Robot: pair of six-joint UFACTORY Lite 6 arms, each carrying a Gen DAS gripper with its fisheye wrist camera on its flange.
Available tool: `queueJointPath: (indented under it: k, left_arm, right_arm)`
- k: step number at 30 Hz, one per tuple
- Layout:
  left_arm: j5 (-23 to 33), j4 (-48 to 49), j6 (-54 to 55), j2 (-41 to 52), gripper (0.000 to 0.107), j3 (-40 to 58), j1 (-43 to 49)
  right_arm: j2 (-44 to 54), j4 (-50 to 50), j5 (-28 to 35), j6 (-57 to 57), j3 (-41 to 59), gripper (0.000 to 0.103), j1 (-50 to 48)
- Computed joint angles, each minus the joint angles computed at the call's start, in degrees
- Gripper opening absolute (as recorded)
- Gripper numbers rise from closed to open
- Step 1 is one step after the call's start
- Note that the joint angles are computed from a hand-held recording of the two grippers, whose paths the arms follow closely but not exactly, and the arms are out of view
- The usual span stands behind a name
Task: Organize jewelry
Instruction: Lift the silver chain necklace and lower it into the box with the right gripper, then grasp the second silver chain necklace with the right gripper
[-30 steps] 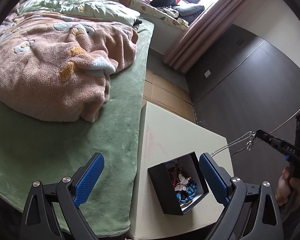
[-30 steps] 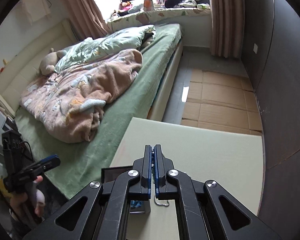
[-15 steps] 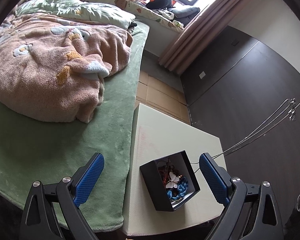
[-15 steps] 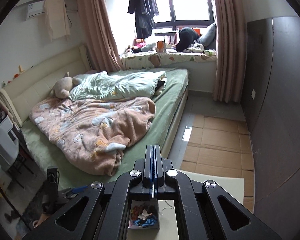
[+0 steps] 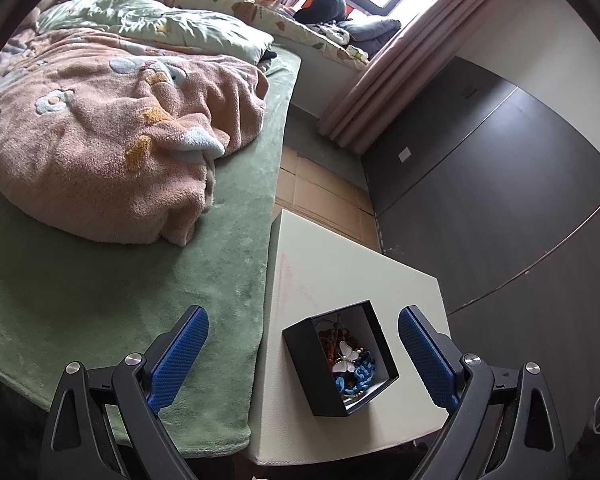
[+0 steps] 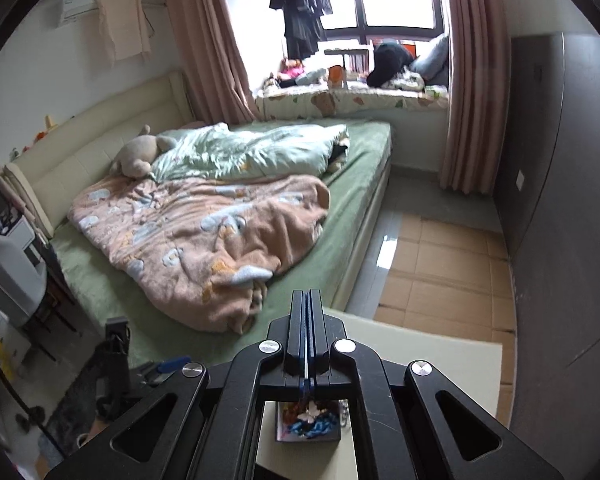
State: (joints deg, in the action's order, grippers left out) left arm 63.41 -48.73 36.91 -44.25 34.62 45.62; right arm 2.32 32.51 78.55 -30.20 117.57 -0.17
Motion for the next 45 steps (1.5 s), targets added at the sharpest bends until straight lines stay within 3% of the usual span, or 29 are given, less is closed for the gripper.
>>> queueJointPath:
  k: [2,4,6,14,18,24,32,38,39,41,45]
  left_arm:
    - [0.1,0.2,0.2,-0.2,0.096,-0.2,0.3]
    - [-0.2,0.4,0.6,-0.4,0.096,-0.5,0.4]
    - [-0.8,0.7,0.8,-0.3,0.096,-0.9,0.4]
    - [-4.4,1.2,1.0,0.3,0.096,-3.6,-1.4]
    - [-7.3,1.4,1.0,2.2,0.096,-4.5,-3.3]
    - [-11.1,1.3,1.2,5.4,0.096,-5.0,-5.8]
    - [-16.9,3.2,-1.8,8.1,0.096,-5.7,-12.5]
    - [-18.5,5.1,-4.3,6.6,0.096,-8.1,-15.7]
    - [-18.5,5.3,-4.6,6.2,0.096,-8.5,-15.9]
    - [-18.4,5.4,-4.9,6.1,0.096,-9.0,-15.8]
    - [-17.9,5.1,-5.0,5.5,0.096,-9.7,-15.3]
  right_arm:
    - [-1.7,0.0,-3.0,-1.8,-10.0,0.006,-1.1]
    - [-2.7,-0.2,-6.4,-4.3,-18.7,0.039,-2.3]
    - [-3.4,-0.6,-10.9,-6.6,-26.3,0.055,-3.2]
    - [9.0,1.9,-16.9,-12.7,-38.4,0.055,-7.4]
    - [11.8,0.2,-25.4,-19.3,-42.8,0.054,-5.3]
    - [17.3,-4.7,-30.4,-29.3,-42.3,0.054,-2.1]
    - [23.6,-4.2,-31.9,-42.3,-40.3,0.054,-0.8]
    - [27.3,-2.4,-32.5,-48.8,-38.7,0.045,-0.4]
    - [26.9,-2.5,-33.5,-49.2,-39.2,0.040,-0.4]
    - [26.6,-3.2,-33.1,-49.4,-39.2,0.018,-0.7]
    - [25.1,-3.9,-33.5,-48.2,-40.3,0.015,-1.8]
